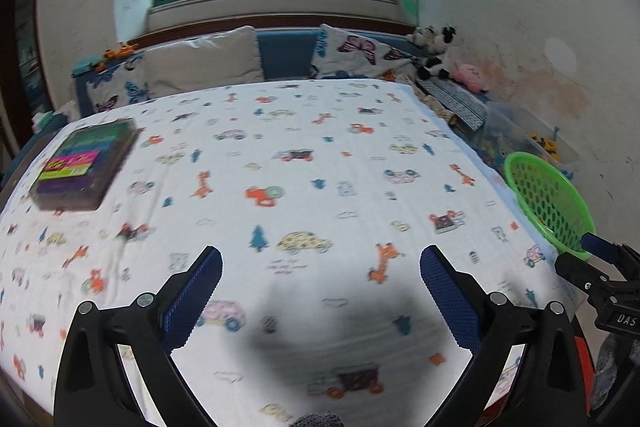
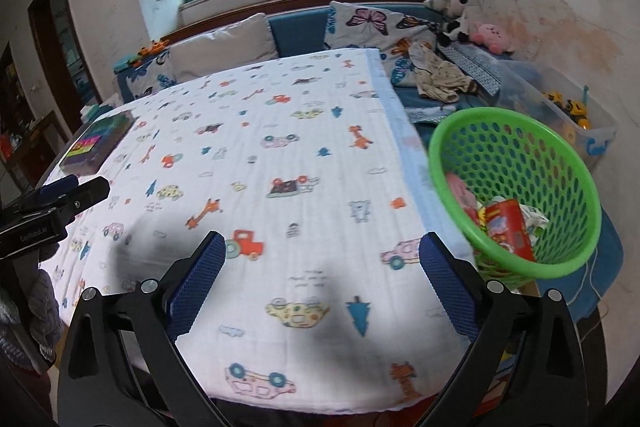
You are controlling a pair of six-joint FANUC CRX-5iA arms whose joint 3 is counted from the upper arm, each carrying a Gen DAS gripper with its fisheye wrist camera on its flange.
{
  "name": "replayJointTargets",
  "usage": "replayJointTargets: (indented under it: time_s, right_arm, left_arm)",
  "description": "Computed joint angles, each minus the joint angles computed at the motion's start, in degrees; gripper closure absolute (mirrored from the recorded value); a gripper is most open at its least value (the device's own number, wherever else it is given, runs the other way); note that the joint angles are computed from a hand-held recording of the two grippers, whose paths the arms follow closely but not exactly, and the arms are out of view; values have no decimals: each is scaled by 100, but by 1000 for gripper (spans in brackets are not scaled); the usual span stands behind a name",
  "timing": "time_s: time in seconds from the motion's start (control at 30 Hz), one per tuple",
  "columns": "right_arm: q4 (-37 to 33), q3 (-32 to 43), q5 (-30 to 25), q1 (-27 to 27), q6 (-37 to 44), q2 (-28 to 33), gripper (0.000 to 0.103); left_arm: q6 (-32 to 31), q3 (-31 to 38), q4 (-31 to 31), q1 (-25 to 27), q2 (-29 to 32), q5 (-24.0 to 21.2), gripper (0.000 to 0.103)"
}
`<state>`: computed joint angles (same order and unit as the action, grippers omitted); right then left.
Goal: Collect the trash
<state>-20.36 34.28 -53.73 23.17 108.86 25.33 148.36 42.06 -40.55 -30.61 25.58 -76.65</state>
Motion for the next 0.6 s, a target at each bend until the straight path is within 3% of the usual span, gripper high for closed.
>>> replayJointTargets:
  time_s: [0.27,0.6]
  right_arm:
    - [40,-293,205,149,117,-192,5]
    - [21,-506,425,179,150,-335,4]
  left_arm:
    - [252,-208,-429,-267,-178,-218,7]
    - [356,-290,-534,-408,-238,-339,7]
